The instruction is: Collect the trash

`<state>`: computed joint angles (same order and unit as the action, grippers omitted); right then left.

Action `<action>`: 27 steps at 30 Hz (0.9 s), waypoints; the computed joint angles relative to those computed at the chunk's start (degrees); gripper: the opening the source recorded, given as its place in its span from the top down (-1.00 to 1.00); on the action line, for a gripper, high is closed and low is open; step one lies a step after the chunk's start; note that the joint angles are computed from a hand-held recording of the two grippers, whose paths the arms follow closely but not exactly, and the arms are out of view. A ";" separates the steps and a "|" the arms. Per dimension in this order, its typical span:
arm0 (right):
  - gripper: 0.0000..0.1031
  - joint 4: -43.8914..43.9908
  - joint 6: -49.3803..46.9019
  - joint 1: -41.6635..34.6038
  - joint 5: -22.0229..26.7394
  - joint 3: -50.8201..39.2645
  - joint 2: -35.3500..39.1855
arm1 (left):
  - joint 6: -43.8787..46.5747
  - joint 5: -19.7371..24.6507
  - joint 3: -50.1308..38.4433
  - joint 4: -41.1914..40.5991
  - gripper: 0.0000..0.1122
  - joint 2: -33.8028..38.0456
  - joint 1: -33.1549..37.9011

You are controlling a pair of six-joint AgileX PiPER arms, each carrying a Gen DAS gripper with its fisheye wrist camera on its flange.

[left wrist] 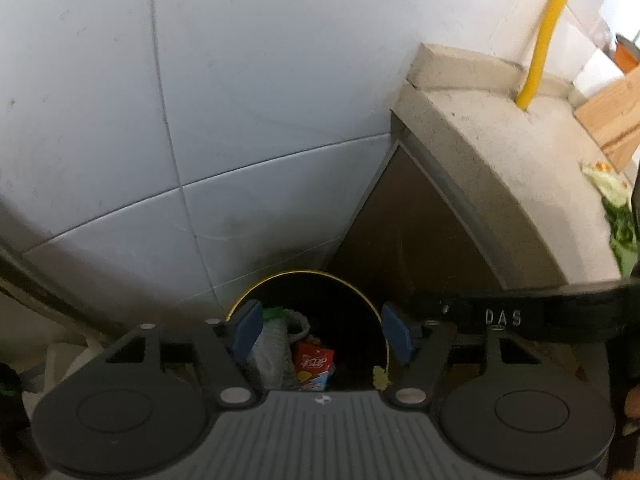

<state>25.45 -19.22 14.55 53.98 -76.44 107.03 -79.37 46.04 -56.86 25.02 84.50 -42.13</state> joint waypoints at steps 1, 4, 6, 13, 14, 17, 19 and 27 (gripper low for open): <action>0.59 0.20 -0.47 -0.43 0.49 0.03 -0.22 | -0.62 -0.26 0.34 0.10 -0.05 -0.41 0.22; 0.55 0.57 -0.93 -1.05 0.98 0.27 -0.72 | -2.93 -0.56 1.18 0.88 -0.05 -1.37 0.88; 0.45 0.83 -0.95 -1.51 1.23 0.56 -1.15 | -3.62 -0.69 1.31 0.89 -0.05 -1.51 1.11; 0.31 1.88 -2.27 -3.17 2.05 2.66 -4.62 | -3.35 2.57 -0.72 3.36 -0.06 0.15 -0.88; 0.28 1.92 -2.19 -2.99 1.68 3.01 -5.07 | -3.59 2.76 -0.80 3.67 -0.05 0.15 -0.99; 0.18 1.53 -2.05 -3.59 1.44 4.44 -7.40 | -4.78 3.74 -1.17 5.34 -0.05 0.13 -1.93; 0.11 0.95 -1.44 -3.56 0.89 5.35 -8.83 | -5.59 5.21 -1.85 7.36 -0.05 0.38 -3.30; -0.10 -0.76 -0.19 -4.60 -0.47 9.94 -16.84 | -9.71 6.37 -2.06 12.19 -0.06 -2.10 -7.94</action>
<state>24.70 -19.40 9.96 53.51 -66.50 90.19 -89.08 52.41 -58.92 37.22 82.40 -50.07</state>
